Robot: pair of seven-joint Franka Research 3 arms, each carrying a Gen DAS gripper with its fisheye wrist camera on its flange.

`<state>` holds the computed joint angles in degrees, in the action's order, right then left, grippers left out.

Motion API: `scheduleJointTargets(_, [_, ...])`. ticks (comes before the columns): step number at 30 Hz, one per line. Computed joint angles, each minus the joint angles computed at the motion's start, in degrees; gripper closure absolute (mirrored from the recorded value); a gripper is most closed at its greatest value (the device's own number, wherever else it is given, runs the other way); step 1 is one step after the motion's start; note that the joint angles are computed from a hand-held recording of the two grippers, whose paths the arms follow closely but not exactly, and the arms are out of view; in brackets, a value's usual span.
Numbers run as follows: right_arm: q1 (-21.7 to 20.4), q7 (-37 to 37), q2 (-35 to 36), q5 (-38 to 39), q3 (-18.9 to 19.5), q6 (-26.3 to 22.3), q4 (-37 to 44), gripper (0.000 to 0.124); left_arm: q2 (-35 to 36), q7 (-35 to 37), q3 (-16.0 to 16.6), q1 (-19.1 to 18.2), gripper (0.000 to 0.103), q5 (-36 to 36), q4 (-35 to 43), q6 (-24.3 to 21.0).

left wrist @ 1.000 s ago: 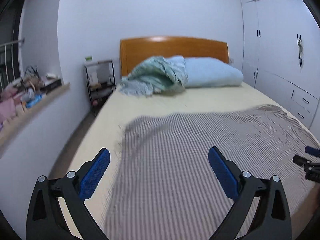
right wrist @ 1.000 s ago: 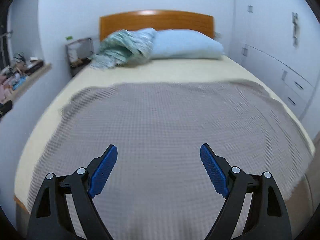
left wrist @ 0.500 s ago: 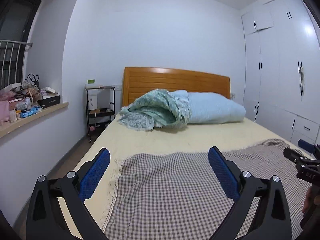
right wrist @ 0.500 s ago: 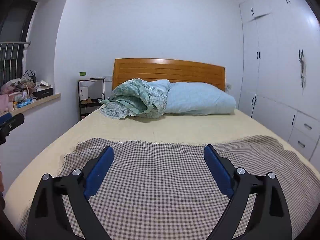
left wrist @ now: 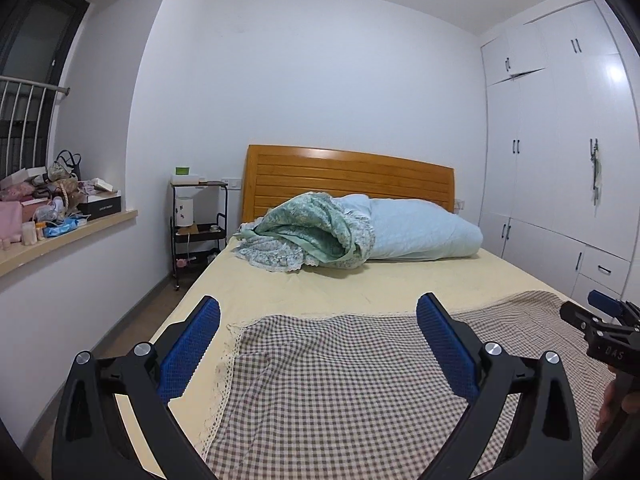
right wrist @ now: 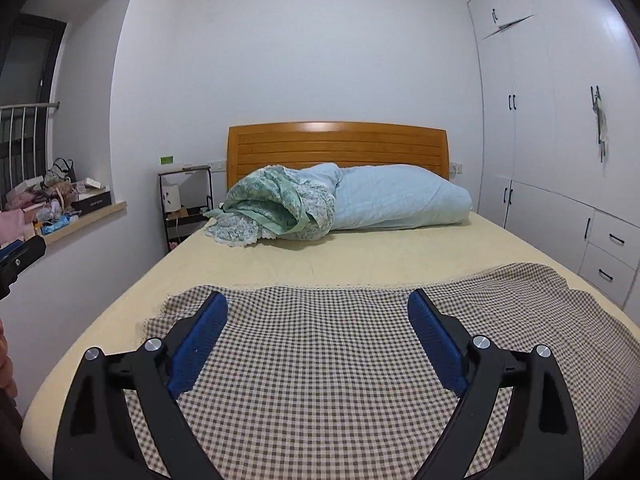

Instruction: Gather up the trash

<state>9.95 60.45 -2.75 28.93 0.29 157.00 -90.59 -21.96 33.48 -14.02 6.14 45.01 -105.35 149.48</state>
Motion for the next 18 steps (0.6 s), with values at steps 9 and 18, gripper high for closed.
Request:
scheduleJointTargets(9, [0.25,0.04,-13.27,0.64,-2.06,-4.89,-11.29,0.036,-12.44,3.27,-2.61,-3.45,0.007,-3.75,-5.71,-6.54])
scheduleJointTargets(18, [2.01,-4.03,-31.94,1.02,-4.92,-9.06,-26.09,0.036,-25.97,5.75,-6.06,-7.58,0.007,-10.41,-11.67,-14.37])
